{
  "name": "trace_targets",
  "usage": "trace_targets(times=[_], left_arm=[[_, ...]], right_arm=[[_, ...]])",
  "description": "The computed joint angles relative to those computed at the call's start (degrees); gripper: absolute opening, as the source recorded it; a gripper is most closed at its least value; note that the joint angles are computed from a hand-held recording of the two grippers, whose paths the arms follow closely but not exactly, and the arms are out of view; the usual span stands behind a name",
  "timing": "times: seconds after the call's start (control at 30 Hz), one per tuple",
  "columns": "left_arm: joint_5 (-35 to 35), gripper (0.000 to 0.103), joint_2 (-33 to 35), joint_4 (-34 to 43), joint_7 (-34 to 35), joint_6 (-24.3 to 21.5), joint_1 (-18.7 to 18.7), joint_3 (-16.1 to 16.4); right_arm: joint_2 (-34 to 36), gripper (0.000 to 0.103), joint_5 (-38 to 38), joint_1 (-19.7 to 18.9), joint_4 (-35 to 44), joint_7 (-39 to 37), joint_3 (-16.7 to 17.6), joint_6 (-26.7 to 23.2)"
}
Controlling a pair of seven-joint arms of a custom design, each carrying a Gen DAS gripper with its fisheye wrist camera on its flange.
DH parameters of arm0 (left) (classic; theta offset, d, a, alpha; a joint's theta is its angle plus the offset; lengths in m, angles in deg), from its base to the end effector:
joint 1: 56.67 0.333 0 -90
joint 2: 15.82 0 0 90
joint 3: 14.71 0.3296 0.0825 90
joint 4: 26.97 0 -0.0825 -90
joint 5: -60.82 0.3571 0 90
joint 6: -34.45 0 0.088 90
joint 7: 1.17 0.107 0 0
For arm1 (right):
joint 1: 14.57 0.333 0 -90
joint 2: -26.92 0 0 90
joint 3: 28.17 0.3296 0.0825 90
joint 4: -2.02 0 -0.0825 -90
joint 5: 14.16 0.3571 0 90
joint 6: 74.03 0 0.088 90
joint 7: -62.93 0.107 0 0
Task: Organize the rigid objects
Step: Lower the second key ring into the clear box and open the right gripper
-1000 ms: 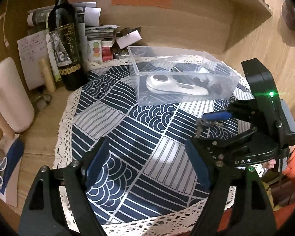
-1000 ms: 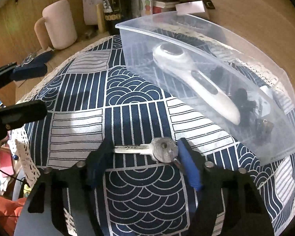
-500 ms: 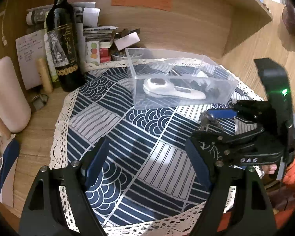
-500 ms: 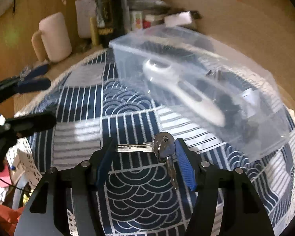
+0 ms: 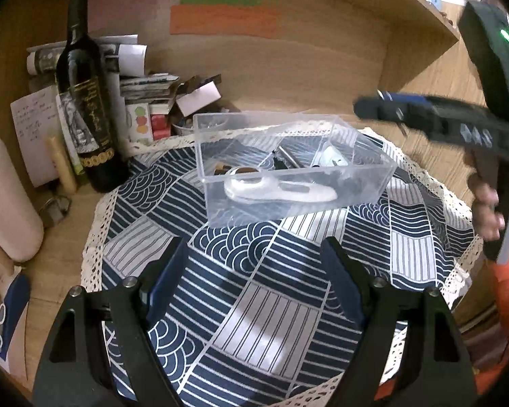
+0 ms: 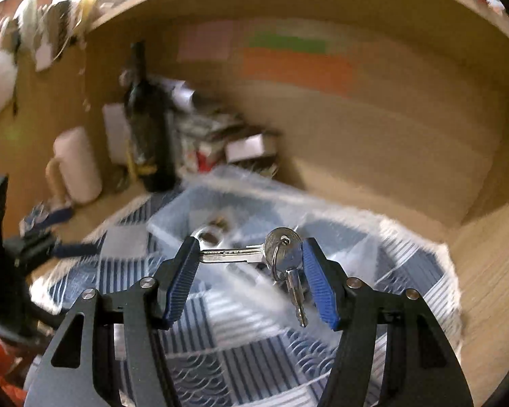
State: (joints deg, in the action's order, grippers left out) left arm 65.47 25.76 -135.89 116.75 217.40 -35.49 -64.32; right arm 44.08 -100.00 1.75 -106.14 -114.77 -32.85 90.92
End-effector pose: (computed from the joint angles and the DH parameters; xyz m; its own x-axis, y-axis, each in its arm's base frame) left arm 0.6297 -0.2301 0.3493 -0.6802 -0.7255 0.1049 -0.5090 0.3646 -0.7798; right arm 0.5951 0.1851 0.4141 -0.0729 -0.9939 0.0830 -0.5720 -0.0266 -0.8198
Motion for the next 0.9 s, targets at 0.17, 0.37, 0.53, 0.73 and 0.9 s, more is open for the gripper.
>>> trace_targets(times=[0.17,0.37,0.53,0.73,0.9], left_arm=[[-0.1,0.08,0.6,1.1,0.2,-0.6,-0.7,0.1],[-1.2,0.08,1.1,2.5,0.9,-1.7,-1.7,0.7],[-2.9,0.08,1.2,3.5,1.5,-2.3,-2.6,1.8],[-4.0,0.08,1.2,4.0,2.2,-1.8,-3.1,2.0],[-3.4,0.08,1.7,3.8,2.8,-0.1,-1.8,-0.3]], right_arm=[[4.9,0.059,8.5,-1.5,4.7,-7.5,-0.6,0.9],[13.4,0.059,28.5,-5.6,10.5,-26.4,3.2,1.3],[17.6,0.059,40.6,-7.6,14.3,-38.1,6.5,-3.6],[13.5,0.058,39.4,-0.7,8.6,-33.6,-2.4,1.6],[7.6,0.059,28.3,10.5,2.3,-20.3,-15.4,5.7]])
